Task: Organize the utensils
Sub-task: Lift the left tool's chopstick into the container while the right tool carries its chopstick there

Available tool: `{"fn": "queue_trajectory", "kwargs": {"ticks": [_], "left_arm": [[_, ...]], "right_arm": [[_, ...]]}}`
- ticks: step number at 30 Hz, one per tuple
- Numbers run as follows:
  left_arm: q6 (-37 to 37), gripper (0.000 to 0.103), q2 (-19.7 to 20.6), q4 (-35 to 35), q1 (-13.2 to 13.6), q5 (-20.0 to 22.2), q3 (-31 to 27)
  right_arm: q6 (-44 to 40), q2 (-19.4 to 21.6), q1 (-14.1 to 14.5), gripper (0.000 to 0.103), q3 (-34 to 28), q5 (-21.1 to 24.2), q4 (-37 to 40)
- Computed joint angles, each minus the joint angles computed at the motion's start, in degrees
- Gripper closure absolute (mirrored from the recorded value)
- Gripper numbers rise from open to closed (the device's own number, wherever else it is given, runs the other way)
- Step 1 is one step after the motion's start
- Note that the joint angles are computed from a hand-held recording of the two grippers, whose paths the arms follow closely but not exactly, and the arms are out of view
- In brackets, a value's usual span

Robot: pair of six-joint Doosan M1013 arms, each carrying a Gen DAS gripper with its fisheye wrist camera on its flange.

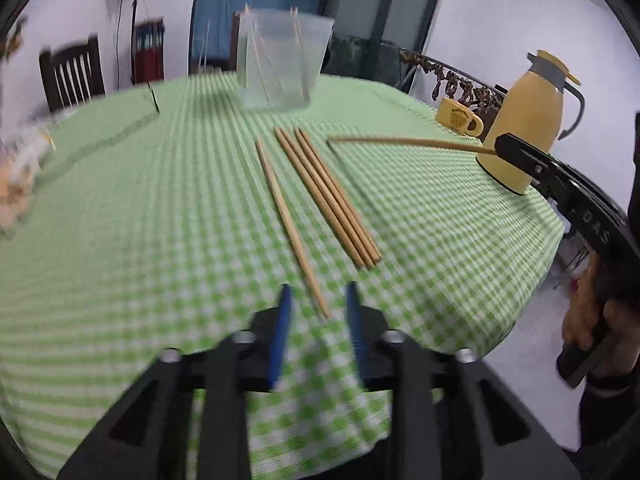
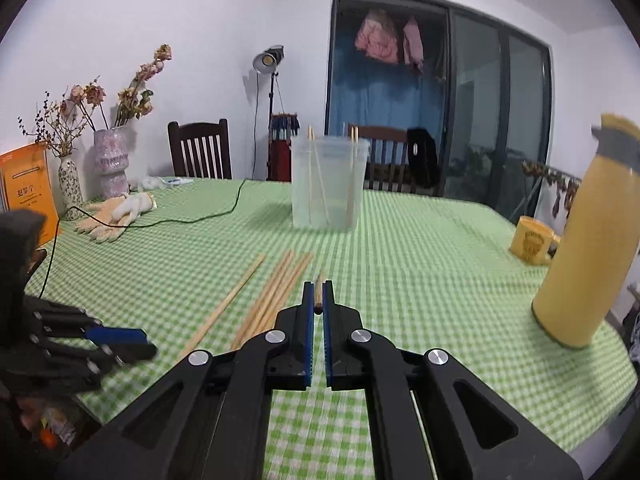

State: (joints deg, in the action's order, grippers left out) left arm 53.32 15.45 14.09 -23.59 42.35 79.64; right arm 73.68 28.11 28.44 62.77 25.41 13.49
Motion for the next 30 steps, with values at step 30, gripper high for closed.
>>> {"fn": "queue_trajectory", "kwargs": {"ticks": [30], "left_arm": [[5.50,0.102,-0.18,8.73,1.21,2.93,-12.05]], "right_arm": [[-6.43,2.32,-1.95,0.099,-8.91,2.47,6.76]]}}
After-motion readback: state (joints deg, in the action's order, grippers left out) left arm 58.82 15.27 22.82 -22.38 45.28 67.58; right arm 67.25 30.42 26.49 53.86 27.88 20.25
